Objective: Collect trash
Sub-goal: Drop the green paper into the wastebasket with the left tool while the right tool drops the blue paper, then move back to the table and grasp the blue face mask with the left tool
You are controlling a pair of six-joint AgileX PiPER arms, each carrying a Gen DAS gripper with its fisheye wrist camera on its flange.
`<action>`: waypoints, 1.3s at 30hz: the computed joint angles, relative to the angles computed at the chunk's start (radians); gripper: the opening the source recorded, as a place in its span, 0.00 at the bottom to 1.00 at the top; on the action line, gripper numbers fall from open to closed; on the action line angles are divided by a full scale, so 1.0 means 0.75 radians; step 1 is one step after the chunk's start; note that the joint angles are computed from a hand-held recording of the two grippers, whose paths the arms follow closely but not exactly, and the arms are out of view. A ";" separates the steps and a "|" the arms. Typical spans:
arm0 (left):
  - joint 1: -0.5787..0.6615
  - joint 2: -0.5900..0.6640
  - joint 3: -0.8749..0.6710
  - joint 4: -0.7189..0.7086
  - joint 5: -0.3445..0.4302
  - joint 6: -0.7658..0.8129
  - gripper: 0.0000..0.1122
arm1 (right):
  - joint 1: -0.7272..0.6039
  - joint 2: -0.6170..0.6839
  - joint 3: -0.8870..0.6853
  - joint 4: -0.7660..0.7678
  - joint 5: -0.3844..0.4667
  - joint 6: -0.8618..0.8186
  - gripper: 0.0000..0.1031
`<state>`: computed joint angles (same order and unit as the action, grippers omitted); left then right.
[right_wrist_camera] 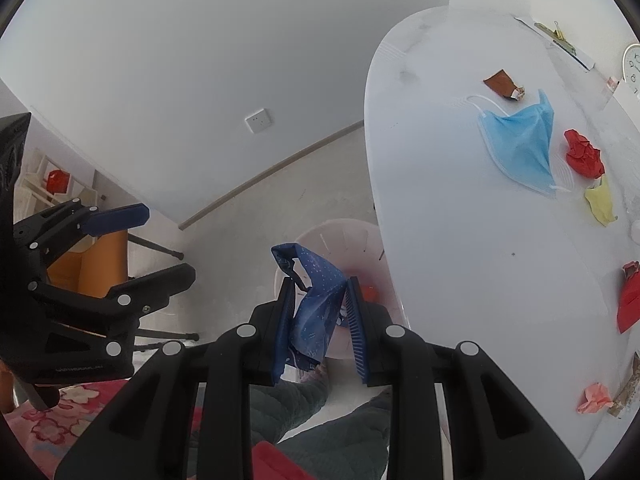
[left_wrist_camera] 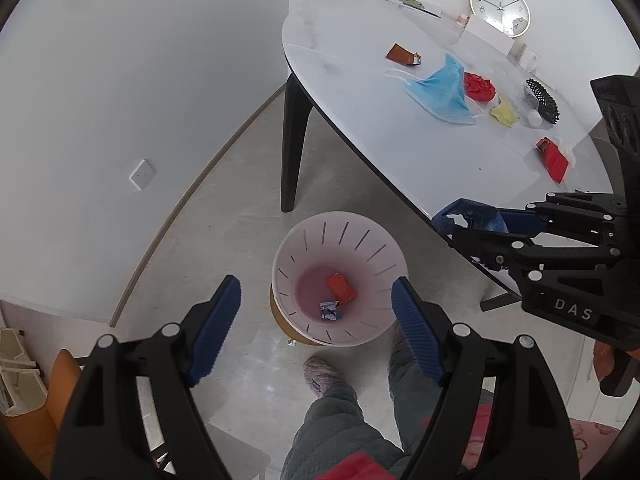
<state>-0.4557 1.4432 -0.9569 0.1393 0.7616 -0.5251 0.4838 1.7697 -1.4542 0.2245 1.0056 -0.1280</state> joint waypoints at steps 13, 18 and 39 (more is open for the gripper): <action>0.000 -0.034 0.006 0.022 0.035 -0.058 0.69 | 0.036 0.037 -0.048 -0.080 -0.041 0.024 0.71; -0.014 -0.019 -0.050 0.020 0.055 -0.045 0.72 | -0.011 -0.032 -0.061 -0.139 -0.032 0.090 0.86; -0.276 0.316 -0.649 0.054 0.199 0.037 0.85 | -0.648 -0.420 0.213 -0.191 -0.023 0.094 0.97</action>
<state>-0.6627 1.6802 -1.4436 0.1798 0.9105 -0.4974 -0.0021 1.4546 -1.2947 0.0810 0.9883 -0.0577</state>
